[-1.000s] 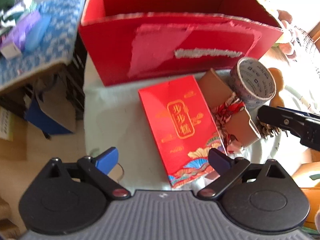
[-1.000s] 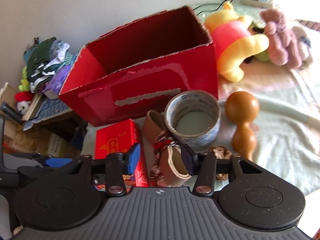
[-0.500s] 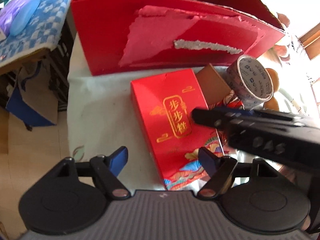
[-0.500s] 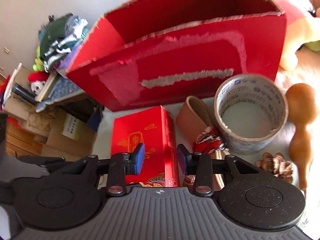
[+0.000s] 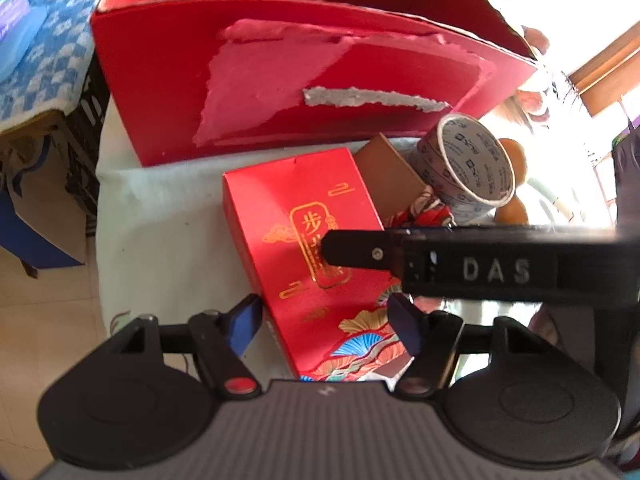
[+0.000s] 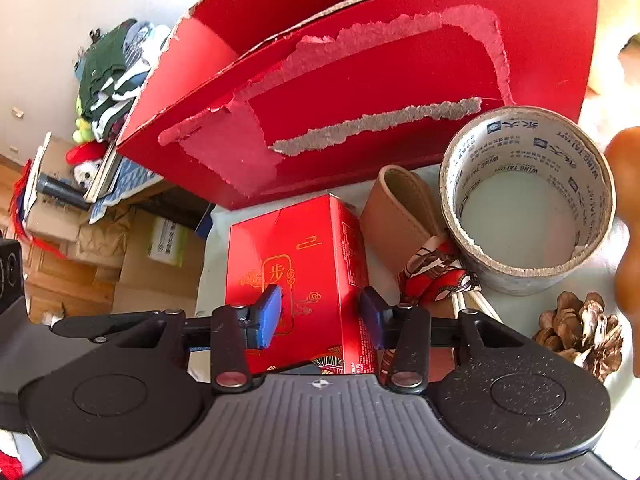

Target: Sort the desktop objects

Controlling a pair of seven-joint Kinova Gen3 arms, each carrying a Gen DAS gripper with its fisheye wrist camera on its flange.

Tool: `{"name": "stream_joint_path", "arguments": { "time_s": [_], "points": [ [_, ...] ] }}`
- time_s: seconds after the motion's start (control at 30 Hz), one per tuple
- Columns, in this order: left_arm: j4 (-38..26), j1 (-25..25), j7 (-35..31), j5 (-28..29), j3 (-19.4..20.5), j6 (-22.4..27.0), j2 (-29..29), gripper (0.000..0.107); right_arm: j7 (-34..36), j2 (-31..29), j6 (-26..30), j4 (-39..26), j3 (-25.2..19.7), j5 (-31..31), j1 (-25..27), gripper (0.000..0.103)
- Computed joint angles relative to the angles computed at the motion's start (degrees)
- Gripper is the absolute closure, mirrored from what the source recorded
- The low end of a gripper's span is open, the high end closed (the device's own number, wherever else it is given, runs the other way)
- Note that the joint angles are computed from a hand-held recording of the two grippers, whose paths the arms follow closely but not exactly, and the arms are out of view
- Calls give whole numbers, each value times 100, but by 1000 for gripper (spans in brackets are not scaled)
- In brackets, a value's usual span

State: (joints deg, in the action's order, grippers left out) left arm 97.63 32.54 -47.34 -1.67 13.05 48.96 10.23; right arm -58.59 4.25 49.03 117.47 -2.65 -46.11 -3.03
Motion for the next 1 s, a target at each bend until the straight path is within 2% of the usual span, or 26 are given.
{"name": "stream_joint_path", "arguments": {
  "time_s": [0.17,0.37,0.53,0.67,0.73,0.83,0.9,1.0],
  "points": [
    [-317,377,653,-542,2,406,24,37,624,232,679,-403,59,-48,230,56],
    [-983,944,1874,-1425,-20,1090,175,37,1573,359,1428,-974,56,9,472,56],
    [-1750,1555,2879,-2278,-52,2042,352,37,2403,504,2122,-1427,78,-151,709,56],
    [-2402,1995,3402,-2837,-73,2878,562,37,2916,620,2590,-1722,56,-401,846,56],
    [-2727,2143,3472,-3044,-115,3207,659,37,3052,660,2732,-1839,40,-547,878,56],
    [-3303,2296,3223,-3339,-210,3674,880,37,3196,752,2859,-1985,44,-882,976,56],
    [-3552,2259,2918,-3419,-299,3704,965,37,3250,759,2757,-2045,44,-1126,1017,56],
    [-3691,2059,2354,-3439,-428,3388,1022,37,3187,768,2418,-2190,65,-1368,1029,56]
  ]
}}
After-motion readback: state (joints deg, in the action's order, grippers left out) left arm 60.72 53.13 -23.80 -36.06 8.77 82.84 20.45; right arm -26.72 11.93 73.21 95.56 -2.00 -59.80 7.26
